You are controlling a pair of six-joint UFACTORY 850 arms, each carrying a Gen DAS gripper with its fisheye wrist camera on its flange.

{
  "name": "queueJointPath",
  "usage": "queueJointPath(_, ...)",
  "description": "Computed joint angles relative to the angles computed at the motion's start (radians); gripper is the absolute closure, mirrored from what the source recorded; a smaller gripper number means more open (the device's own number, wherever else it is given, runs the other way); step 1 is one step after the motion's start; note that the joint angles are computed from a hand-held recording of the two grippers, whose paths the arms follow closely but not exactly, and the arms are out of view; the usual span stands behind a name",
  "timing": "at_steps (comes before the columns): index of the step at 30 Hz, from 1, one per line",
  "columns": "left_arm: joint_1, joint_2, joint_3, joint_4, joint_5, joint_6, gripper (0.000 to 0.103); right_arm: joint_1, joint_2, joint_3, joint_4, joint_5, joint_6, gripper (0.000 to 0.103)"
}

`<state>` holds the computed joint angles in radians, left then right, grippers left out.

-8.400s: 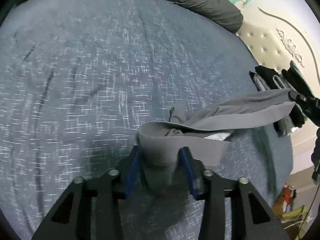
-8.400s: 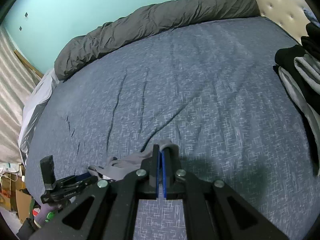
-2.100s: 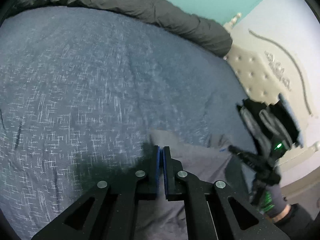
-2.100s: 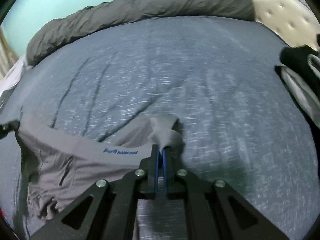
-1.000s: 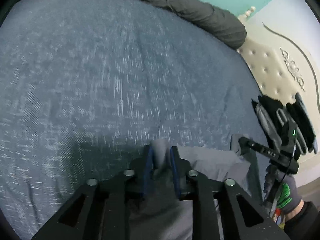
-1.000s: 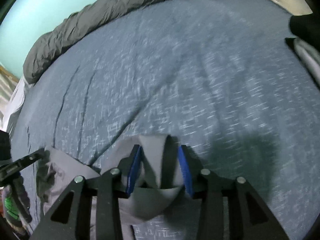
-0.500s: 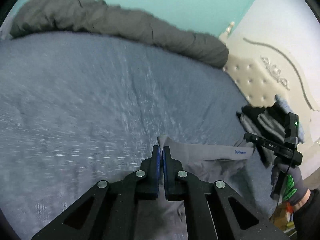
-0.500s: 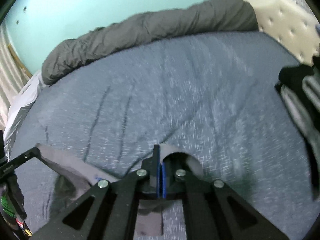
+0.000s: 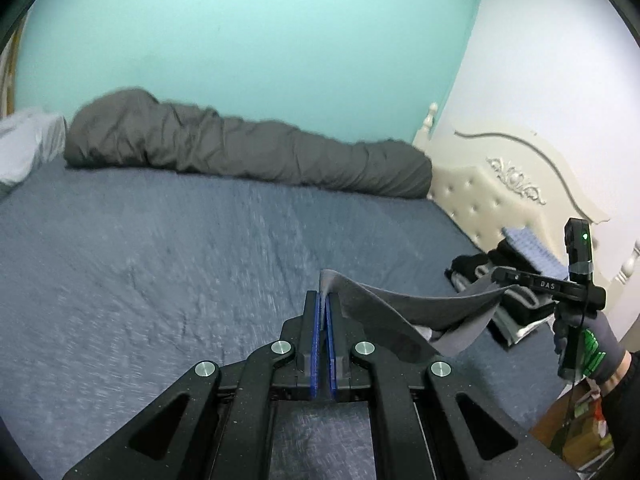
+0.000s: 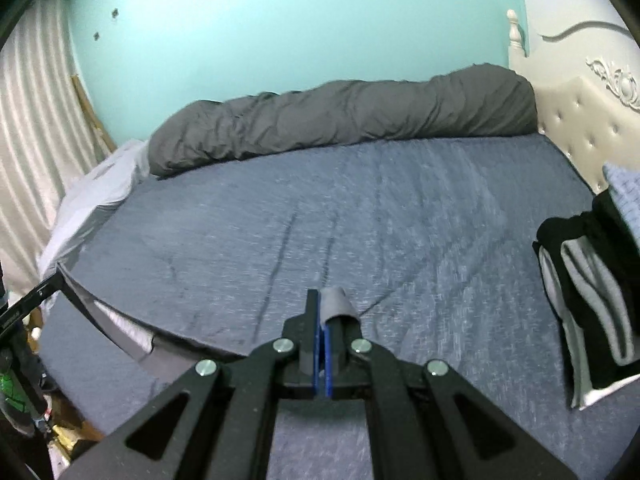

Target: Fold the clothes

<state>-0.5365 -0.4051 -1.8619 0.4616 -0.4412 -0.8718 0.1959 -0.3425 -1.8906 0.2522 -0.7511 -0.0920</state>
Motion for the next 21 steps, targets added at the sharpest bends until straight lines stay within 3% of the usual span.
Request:
queueJointPath(5,-0.031,0.061,0.01,0.052,-0.041,-0.022,0.1,0.0,0.034,-0.04,0.03,-0.089,-0.03,0.102)
queueJointPath(9,-0.028,0.056,-0.004,0.034,-0.06,-0.011,0.1,-0.003,-0.01,-0.116,0.029,-0.172,-0.02,0.102)
queueJointPath(17,0.045,-0.085,-0.026,-0.202,-0.064,0.101,0.1,0.004,-0.274,-0.31,-0.05,-0.319,0.062,0.102)
queueJointPath(21,0.083,-0.198,-0.049,-0.284,-0.065,0.132,0.1,-0.006,-0.437,-0.401,-0.036,-0.341,0.1,0.102)
